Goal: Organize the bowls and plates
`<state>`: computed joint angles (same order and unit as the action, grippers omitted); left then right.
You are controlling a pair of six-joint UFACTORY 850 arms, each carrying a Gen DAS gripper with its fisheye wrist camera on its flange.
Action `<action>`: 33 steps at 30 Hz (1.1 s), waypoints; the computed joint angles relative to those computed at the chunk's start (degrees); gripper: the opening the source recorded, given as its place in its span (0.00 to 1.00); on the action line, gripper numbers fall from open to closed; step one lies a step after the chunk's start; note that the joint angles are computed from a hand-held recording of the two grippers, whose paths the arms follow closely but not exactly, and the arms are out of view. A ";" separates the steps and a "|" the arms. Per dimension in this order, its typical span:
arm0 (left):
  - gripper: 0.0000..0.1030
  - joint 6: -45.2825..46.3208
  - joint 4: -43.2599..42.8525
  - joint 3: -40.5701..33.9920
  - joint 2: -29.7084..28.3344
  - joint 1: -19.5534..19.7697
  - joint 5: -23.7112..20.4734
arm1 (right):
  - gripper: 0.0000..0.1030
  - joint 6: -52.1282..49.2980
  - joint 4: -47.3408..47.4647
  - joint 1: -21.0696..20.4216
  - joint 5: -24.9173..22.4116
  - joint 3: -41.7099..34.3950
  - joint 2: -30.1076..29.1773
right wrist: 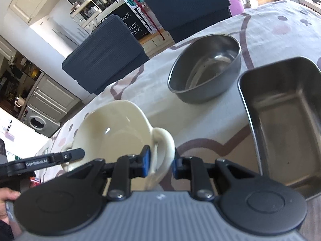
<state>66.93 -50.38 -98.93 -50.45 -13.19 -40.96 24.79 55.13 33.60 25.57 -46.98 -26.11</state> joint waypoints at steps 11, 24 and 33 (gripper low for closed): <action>0.22 0.04 -1.78 -0.46 -1.02 0.80 -2.91 | 0.24 5.35 -6.36 -1.26 1.74 0.82 -0.51; 0.21 5.77 -9.70 6.87 4.15 0.99 -0.24 | 0.25 -12.22 5.56 0.78 3.28 0.92 1.30; 0.20 9.27 -14.46 16.51 14.76 1.87 1.65 | 0.25 -17.48 10.45 3.83 6.48 4.13 8.31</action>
